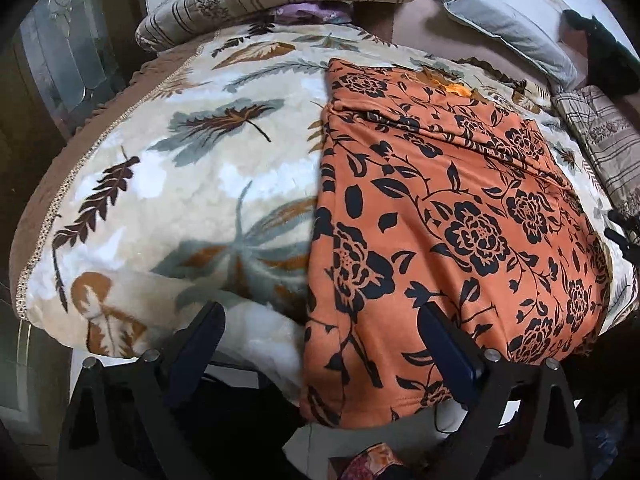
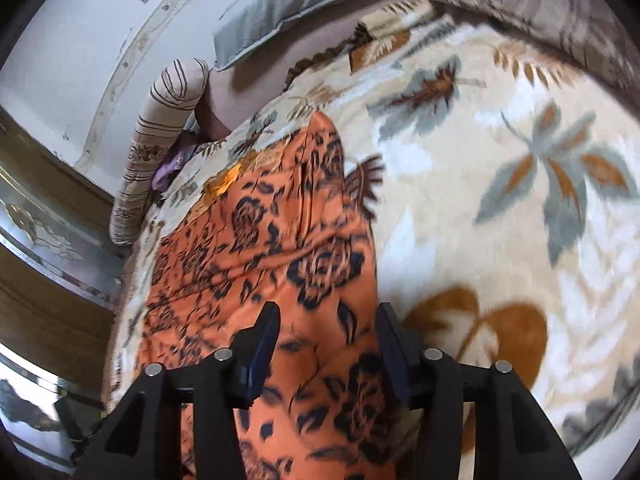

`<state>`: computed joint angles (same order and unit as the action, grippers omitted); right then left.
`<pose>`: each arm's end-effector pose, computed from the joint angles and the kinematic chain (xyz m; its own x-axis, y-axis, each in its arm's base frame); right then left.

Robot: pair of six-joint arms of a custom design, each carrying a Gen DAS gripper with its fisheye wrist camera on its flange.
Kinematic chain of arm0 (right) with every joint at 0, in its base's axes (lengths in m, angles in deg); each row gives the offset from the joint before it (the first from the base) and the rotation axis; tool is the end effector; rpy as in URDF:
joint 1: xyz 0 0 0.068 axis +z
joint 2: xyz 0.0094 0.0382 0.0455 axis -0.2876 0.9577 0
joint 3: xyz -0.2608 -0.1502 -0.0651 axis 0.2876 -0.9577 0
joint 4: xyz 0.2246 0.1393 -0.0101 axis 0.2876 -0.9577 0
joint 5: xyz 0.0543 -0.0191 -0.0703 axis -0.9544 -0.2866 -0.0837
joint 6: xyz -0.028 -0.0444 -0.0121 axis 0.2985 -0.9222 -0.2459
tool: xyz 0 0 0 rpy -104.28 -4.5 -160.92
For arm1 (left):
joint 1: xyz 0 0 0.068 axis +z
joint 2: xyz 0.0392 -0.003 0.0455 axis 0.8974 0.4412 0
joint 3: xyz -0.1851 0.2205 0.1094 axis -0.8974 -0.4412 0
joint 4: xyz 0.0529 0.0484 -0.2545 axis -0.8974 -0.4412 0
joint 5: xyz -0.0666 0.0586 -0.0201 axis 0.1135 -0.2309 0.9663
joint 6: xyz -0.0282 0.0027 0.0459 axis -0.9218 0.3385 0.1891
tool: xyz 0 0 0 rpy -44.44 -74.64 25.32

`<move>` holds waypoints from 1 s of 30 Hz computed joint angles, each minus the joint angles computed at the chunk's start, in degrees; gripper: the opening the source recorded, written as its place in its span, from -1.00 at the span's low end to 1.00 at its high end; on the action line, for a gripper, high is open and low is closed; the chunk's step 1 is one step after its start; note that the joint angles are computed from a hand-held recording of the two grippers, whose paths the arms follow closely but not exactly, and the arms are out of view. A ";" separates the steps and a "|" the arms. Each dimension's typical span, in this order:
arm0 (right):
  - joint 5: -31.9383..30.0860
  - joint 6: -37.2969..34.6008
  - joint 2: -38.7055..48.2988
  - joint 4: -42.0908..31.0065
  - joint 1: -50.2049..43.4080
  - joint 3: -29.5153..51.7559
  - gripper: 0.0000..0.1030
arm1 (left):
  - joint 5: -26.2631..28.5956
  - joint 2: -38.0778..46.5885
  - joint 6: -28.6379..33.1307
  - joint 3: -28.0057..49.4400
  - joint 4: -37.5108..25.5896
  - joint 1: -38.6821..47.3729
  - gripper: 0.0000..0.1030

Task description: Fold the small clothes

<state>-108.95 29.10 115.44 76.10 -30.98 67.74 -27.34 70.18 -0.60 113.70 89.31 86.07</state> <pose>0.3034 -0.0571 0.1237 -0.7927 0.4897 -0.3631 0.1908 0.7650 0.6151 0.2253 0.0819 0.1194 -0.8537 0.0159 -0.5205 0.0520 0.9971 -0.0548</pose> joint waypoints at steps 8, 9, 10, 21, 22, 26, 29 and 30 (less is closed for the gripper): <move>-2.00 -5.42 -4.39 -11.06 -2.60 -3.87 0.09 | 0.10 2.55 2.80 3.58 -7.16 -1.48 0.88; -2.23 -5.92 -4.02 -12.80 -2.80 -3.58 0.10 | -0.80 2.87 3.00 3.59 -7.19 -2.18 0.88; -1.46 -6.34 -3.71 -14.97 -2.56 -3.09 0.12 | -1.47 3.19 3.19 3.42 -6.86 -2.77 0.88; 10.10 -6.50 -1.45 -20.95 4.66 -5.10 0.26 | -1.55 4.82 6.09 3.04 -6.33 -3.44 0.44; 10.32 -6.28 -0.14 -19.90 5.52 -5.57 0.27 | -1.72 5.59 6.43 3.39 -6.42 -3.53 0.36; 8.91 -5.00 4.83 -14.53 6.22 -7.09 0.35 | -1.42 7.18 6.03 4.00 -6.28 -3.79 0.31; 5.86 -6.90 5.82 -11.30 3.98 -8.84 0.33 | 0.63 8.27 6.61 5.69 -8.76 -3.44 0.31; 4.48 -8.00 5.87 -10.82 3.14 -9.29 0.18 | 0.78 8.47 6.74 5.90 -8.97 -3.54 0.31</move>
